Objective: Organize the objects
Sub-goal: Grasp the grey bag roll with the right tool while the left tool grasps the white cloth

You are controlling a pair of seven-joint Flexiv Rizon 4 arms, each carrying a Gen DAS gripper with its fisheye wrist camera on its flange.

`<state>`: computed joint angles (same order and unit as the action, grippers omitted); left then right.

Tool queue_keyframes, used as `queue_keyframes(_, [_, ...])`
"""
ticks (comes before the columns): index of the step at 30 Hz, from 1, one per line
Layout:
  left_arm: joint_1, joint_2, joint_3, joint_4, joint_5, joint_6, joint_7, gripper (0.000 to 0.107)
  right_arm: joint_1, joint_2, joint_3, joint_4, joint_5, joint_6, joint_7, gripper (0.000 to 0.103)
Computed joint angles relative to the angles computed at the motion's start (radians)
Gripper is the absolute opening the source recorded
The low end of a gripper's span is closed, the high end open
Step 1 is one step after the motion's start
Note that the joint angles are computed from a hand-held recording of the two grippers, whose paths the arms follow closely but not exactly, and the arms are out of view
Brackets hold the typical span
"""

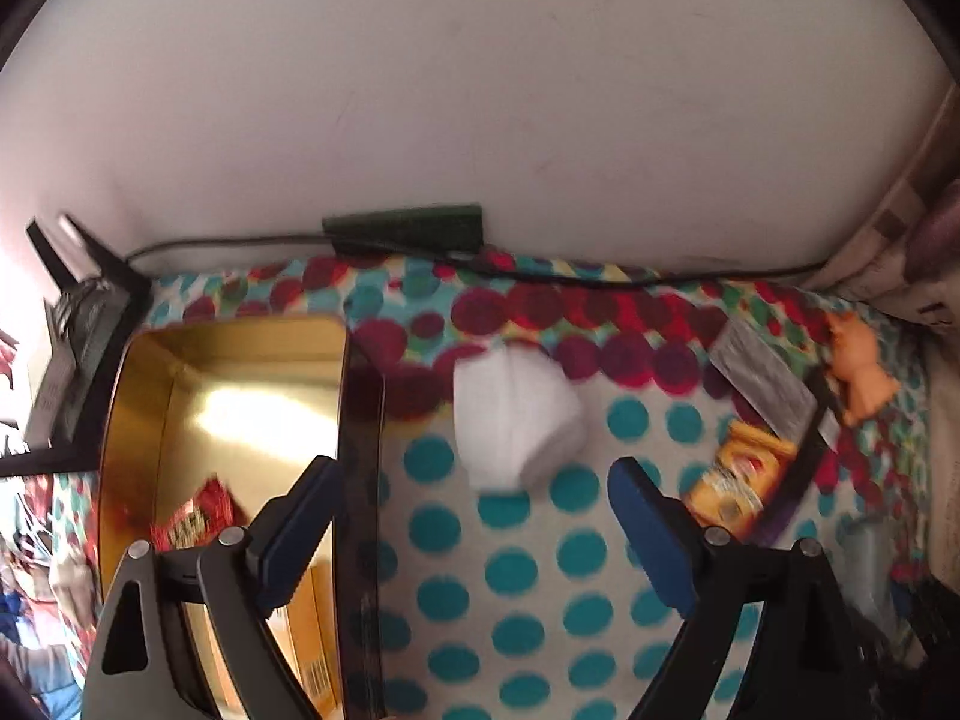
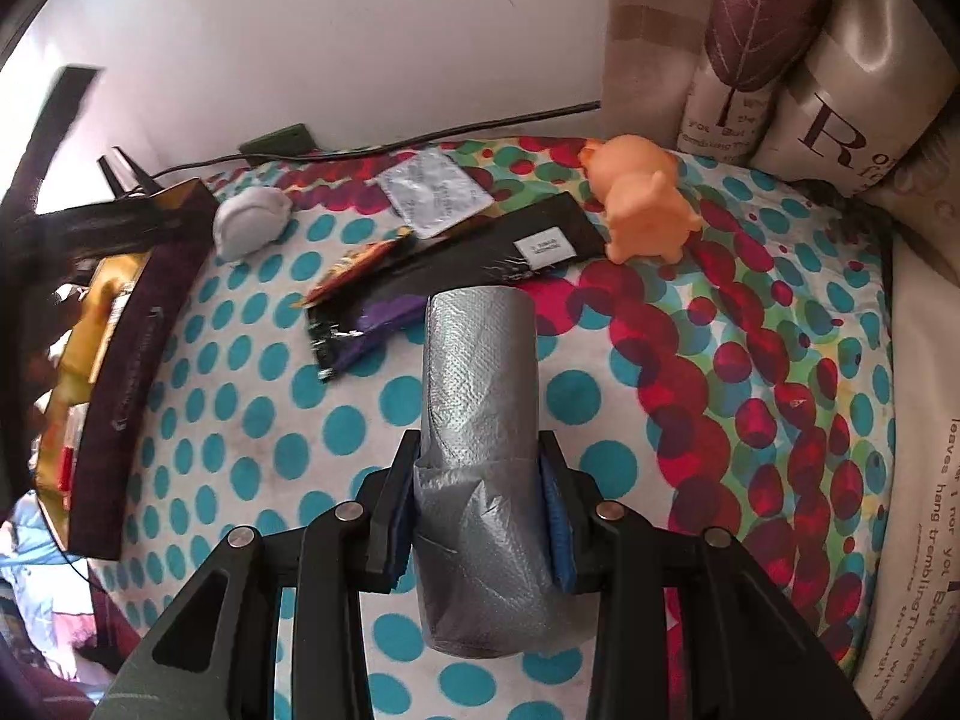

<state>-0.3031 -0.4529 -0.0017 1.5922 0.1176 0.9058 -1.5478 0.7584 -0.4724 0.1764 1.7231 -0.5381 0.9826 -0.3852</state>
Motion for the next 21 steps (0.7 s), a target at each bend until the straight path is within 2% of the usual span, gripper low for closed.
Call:
queue_keyframes(8, [-0.037,-0.103,0.013,-0.132,0.029,-0.072,-0.026,0.093,0.002,0.016,0.011,0.017,0.004,0.02,0.001,0.034])
queue_keyframes(12, [-0.044,-0.108,0.0,-0.118,0.027,-0.067,-0.008,0.093,0.003,0.016,0.014,0.018,0.01,0.028,-0.002,0.034])
queue_keyframes(14, [-0.068,-0.112,0.018,-0.122,0.066,-0.059,-0.021,0.093,0.005,0.021,0.011,0.024,0.007,0.034,0.005,0.034])
queue_keyframes(19, [-0.053,-0.118,-0.006,-0.113,0.022,-0.061,0.004,0.093,0.007,0.023,0.012,0.025,0.009,0.039,0.008,0.034])
queue_keyframes(21, [-0.053,-0.122,0.002,-0.113,0.012,-0.058,-0.017,0.093,0.007,0.024,0.012,0.028,0.008,0.041,0.01,0.034])
